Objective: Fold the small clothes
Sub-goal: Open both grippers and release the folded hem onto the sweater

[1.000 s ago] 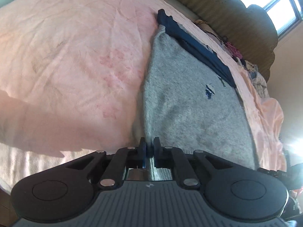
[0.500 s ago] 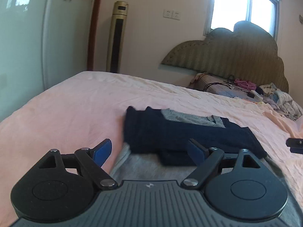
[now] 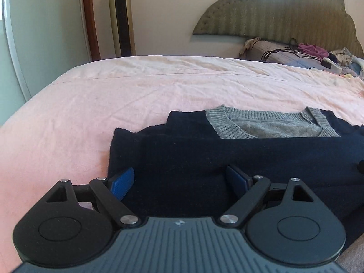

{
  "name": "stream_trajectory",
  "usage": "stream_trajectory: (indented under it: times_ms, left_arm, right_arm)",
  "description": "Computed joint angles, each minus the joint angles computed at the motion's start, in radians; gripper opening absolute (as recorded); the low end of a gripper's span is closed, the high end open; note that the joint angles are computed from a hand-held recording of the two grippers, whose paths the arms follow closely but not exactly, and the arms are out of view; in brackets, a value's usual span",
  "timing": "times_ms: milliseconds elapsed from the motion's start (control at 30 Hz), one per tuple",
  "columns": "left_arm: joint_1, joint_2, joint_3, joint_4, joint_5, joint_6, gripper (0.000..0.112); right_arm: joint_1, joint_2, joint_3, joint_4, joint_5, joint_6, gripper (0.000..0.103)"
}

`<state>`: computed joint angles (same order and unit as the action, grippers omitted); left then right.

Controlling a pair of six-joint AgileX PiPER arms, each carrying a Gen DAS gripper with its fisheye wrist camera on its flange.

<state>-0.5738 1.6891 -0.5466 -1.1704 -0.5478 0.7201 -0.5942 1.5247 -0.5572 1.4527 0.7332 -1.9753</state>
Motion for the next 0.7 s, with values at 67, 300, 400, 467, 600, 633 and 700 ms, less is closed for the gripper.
stream_trajectory:
  times_ms: [67, 300, 400, 467, 600, 633, 700]
  left_arm:
    - [-0.071, -0.011, -0.004, -0.145, -0.075, 0.13, 0.088]
    - [-0.222, -0.118, 0.05, -0.14, -0.064, 0.094, 0.088]
    - [-0.182, -0.033, -0.015, -0.158, -0.023, 0.101, 0.09]
    - [-0.115, -0.031, 0.016, -0.006, 0.017, -0.047, 0.095]
    - [-0.1, -0.016, 0.006, -0.017, 0.009, -0.026, 0.098]
    - [-0.126, -0.011, -0.004, -0.084, -0.021, 0.029, 0.099]
    - [-0.204, -0.042, 0.012, -0.233, -0.103, 0.124, 0.099]
  right_arm:
    - [-0.006, 0.007, -0.022, -0.033, 0.017, 0.019, 0.085]
    - [-0.069, -0.21, 0.034, -0.064, 0.14, 0.148, 0.088]
    - [0.126, -0.192, 0.005, -0.103, -0.001, 0.23, 0.091]
    - [0.229, -0.118, -0.008, -0.083, -0.133, 0.229, 0.089]
    - [0.23, -0.042, 0.023, 0.1, -0.171, -0.046, 0.098]
    - [0.259, -0.035, 0.013, 0.109, -0.207, -0.044, 0.102]
    - [0.297, -0.054, 0.008, 0.084, -0.258, 0.003, 0.103]
